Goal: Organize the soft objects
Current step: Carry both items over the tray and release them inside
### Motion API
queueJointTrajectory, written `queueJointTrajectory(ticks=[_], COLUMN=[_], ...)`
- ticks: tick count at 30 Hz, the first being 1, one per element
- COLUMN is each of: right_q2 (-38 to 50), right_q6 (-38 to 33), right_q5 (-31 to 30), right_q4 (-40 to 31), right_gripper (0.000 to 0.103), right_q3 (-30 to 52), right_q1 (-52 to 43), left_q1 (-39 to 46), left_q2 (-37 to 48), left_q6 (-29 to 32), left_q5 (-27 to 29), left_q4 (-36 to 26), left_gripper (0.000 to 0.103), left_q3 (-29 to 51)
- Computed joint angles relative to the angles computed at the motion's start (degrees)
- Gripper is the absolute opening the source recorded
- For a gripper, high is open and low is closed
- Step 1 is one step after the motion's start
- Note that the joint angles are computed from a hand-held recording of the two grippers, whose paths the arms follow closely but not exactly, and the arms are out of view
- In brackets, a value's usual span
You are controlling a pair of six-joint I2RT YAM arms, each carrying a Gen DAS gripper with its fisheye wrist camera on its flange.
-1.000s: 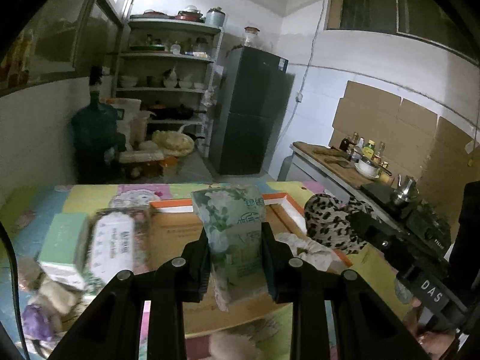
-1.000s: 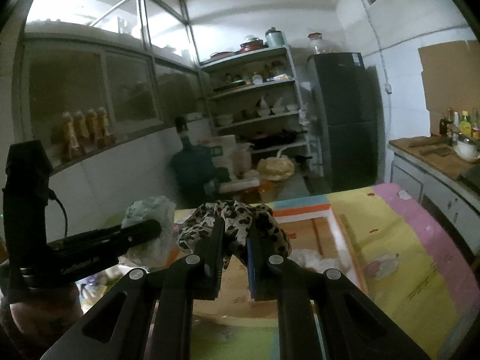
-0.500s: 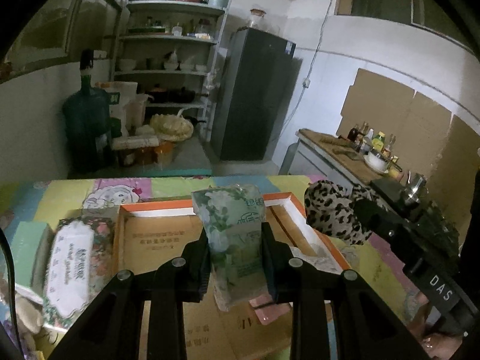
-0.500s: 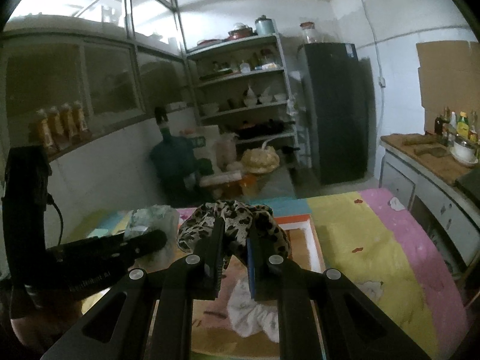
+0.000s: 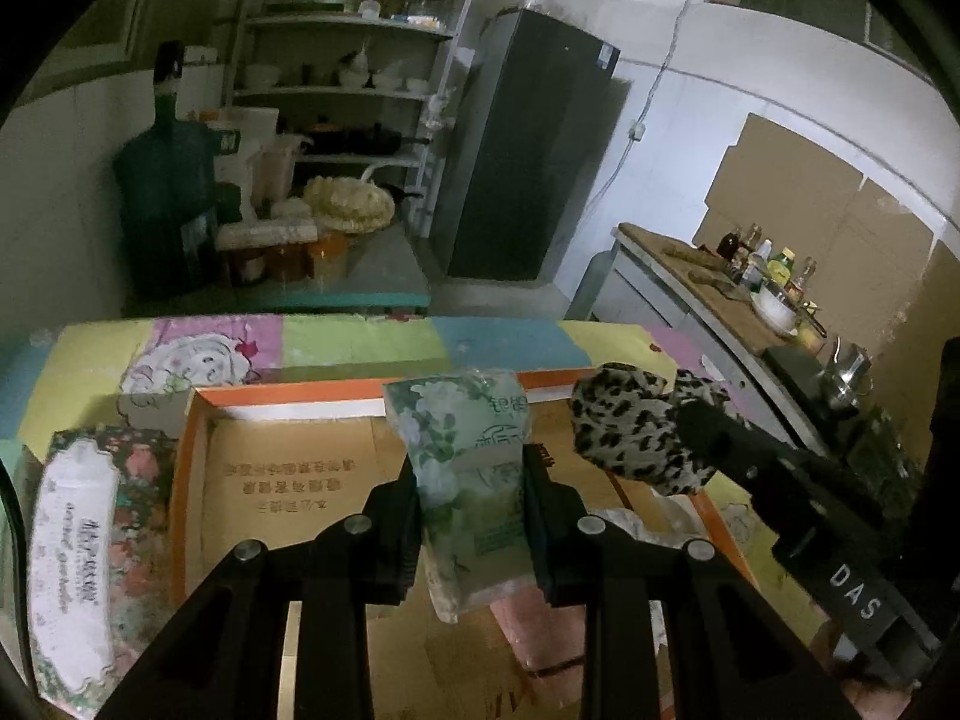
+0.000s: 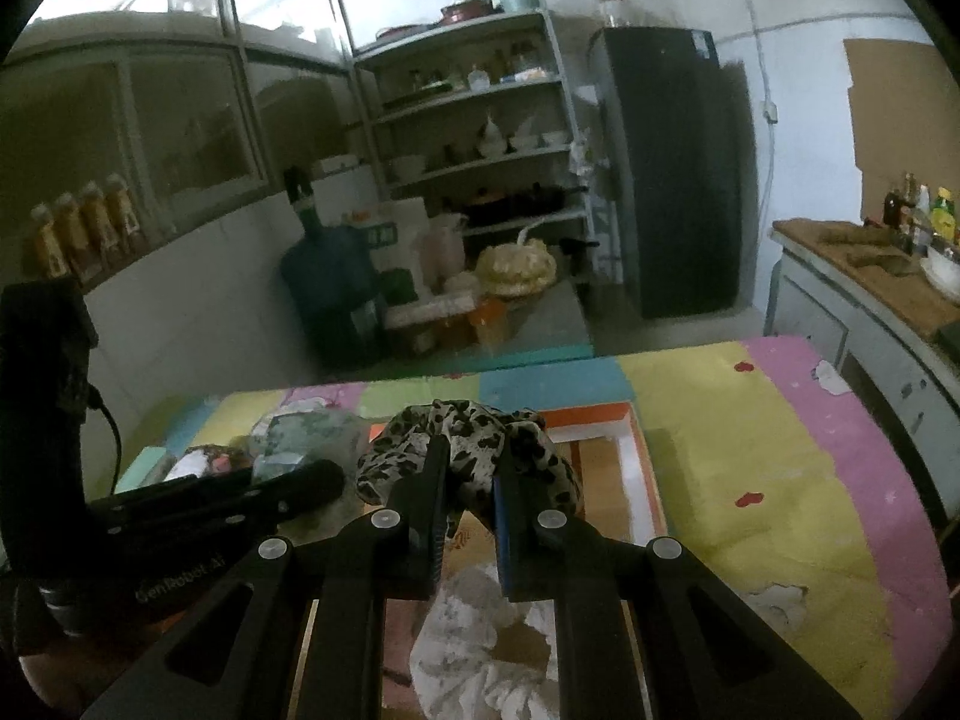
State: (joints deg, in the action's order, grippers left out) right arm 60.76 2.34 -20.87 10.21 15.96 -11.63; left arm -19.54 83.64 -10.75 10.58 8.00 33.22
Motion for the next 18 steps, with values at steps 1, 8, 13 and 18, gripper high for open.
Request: queueJointTrajectory(ticks=[1,8,13,18], right_q2=[1.5,10.75,16.52,19.49], right_q6=[0.04,-0.03,-0.67,-0.6], right_q5=[0.24,2.31,2.77,3.1], right_q4=[0.83,4.62,6.14,6.12], right_gripper=[0.013,0.013,0.013,0.013], right_q3=[0.31,2.57,3.91,4.85], right_q1=[0.26,1.17,0.94,1.28], left_q1=[0.25,0.54,0.49,1.12], left_q2=[1.28,8.35,11.02,12.8], left_q6=[-0.3,-1.65,-2.18,-2.73], left_q5=[0.37,0.61,-0.06,0.75], left_q4=[0.11,-0.58,-2.36,-3.19], left_gripper=[0.03,0.03,0.03,0.03], left_q3=[0.66,5.03,6.94,7.7])
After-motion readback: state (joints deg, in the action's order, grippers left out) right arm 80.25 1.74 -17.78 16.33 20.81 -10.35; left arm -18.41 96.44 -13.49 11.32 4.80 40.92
